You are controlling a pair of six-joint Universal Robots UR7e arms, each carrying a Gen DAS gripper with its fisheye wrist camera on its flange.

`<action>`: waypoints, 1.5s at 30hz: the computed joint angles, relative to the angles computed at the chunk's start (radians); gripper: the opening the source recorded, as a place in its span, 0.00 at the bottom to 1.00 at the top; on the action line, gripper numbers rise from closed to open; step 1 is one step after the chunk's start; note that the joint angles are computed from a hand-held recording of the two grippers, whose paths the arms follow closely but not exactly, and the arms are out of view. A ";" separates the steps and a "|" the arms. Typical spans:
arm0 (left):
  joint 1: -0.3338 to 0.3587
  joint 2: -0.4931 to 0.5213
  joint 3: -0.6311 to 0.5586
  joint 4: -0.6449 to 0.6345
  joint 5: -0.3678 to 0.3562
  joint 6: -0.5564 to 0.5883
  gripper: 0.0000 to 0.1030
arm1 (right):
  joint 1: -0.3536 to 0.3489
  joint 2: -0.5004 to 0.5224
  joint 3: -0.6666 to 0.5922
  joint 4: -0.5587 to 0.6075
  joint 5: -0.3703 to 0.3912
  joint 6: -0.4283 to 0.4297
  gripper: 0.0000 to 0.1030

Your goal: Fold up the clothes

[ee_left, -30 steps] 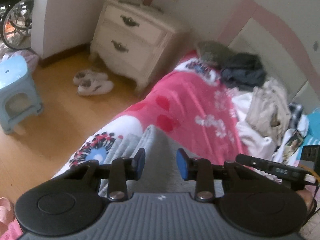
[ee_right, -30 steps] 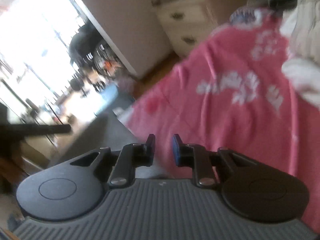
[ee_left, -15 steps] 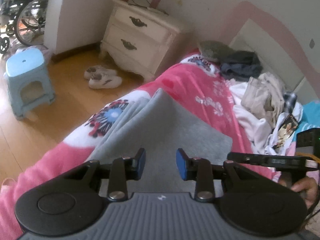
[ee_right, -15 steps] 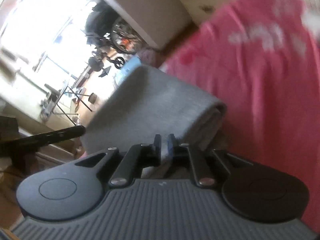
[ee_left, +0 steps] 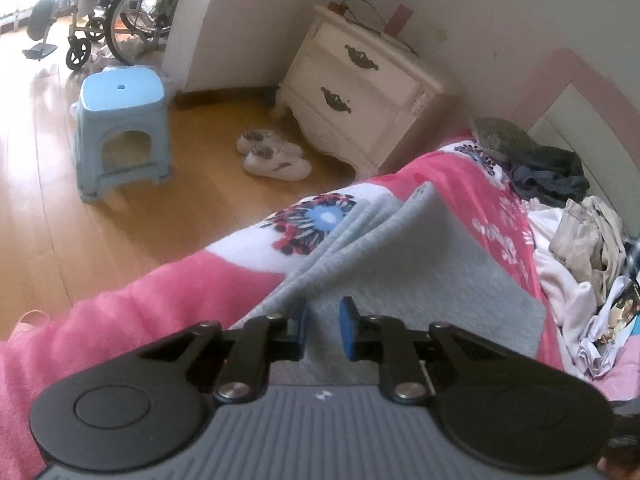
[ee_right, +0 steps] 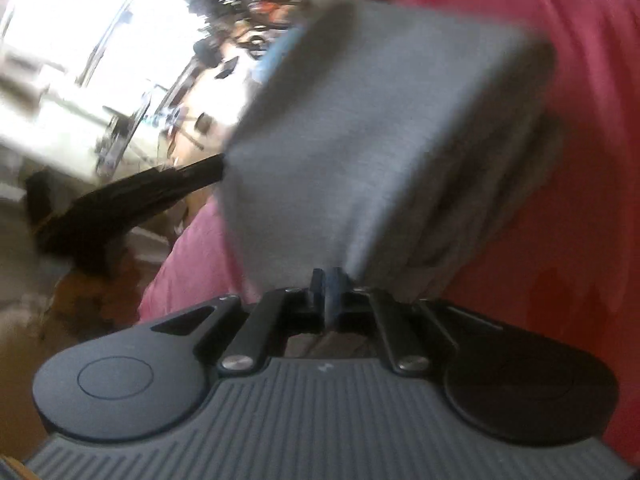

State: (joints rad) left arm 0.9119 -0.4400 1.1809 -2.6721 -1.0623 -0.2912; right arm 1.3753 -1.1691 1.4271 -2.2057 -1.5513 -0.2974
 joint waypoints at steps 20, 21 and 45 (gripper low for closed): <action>0.005 0.033 -0.052 0.030 0.023 -0.060 0.17 | -0.031 0.006 0.012 0.115 -0.039 0.122 0.00; 0.003 0.034 -0.055 0.035 0.028 -0.049 0.17 | -0.049 0.001 0.008 0.127 -0.002 0.160 0.00; -0.064 0.041 -0.026 0.018 0.193 0.081 0.45 | -0.099 -0.069 0.100 -0.248 -0.003 0.186 0.03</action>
State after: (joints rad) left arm 0.8476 -0.3986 1.1550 -2.6544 -0.8696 -0.2100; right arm 1.2759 -1.2383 1.5268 -2.4537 -1.5547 -0.1111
